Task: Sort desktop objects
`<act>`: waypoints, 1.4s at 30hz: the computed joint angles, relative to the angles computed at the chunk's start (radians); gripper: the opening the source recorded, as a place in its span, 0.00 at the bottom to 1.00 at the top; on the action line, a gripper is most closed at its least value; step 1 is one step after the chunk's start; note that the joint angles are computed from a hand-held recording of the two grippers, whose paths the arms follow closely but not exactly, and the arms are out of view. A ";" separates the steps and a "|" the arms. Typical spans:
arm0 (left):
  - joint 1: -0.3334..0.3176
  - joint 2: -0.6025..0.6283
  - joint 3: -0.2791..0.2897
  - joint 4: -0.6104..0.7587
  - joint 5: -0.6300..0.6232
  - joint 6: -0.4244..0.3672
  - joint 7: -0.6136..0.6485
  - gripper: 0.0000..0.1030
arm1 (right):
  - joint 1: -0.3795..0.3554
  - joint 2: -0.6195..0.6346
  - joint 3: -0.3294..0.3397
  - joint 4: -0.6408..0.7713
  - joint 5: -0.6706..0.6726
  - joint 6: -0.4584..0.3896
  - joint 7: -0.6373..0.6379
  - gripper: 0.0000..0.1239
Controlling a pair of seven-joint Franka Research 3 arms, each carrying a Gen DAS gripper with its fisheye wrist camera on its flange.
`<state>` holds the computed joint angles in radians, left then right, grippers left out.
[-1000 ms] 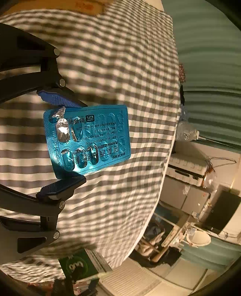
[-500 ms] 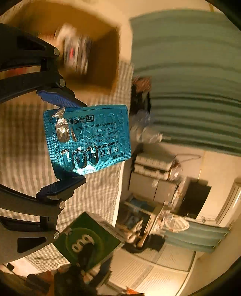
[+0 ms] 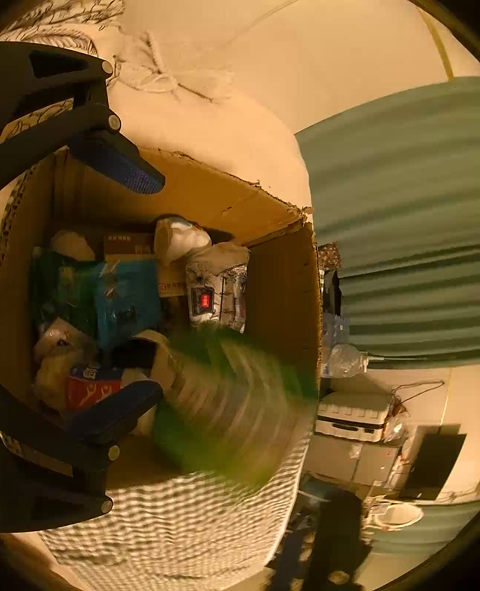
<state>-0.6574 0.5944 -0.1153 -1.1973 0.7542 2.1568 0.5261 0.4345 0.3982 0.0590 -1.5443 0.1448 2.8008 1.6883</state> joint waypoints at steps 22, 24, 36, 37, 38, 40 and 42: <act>-0.134 -0.015 0.015 -0.080 0.223 0.175 -0.318 1.00 | 0.127 -0.444 -0.300 -0.638 -1.103 0.063 1.042 0.83; -0.134 -0.003 0.006 -0.061 0.209 0.165 -0.303 1.00 | 0.096 -0.441 -0.283 -0.637 -1.102 0.086 1.047 0.83; -0.145 -0.003 0.016 -0.036 0.206 0.114 -0.310 1.00 | -0.045 -0.458 -0.132 -0.656 -1.123 0.085 1.095 0.83; -0.147 -0.002 0.016 -0.033 0.209 0.109 -0.308 1.00 | -0.056 -0.460 -0.119 -0.657 -1.122 0.084 1.094 0.83; -0.149 0.000 0.016 -0.027 0.210 0.098 -0.301 1.00 | -0.066 -0.457 -0.105 -0.653 -1.122 0.075 1.094 0.83; -0.154 0.008 0.014 -0.008 0.207 0.073 -0.283 1.00 | -0.088 -0.458 -0.078 -0.653 -1.126 0.066 1.096 0.83; -0.155 0.009 0.015 -0.005 0.207 0.071 -0.282 1.00 | -0.112 -0.458 -0.054 -0.655 -1.123 0.070 1.096 0.83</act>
<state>-0.8127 0.6033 -0.1005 -1.2027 0.9607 2.2280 0.2440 0.3227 -0.0603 0.0051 -2.1994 -0.9781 2.8705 2.7839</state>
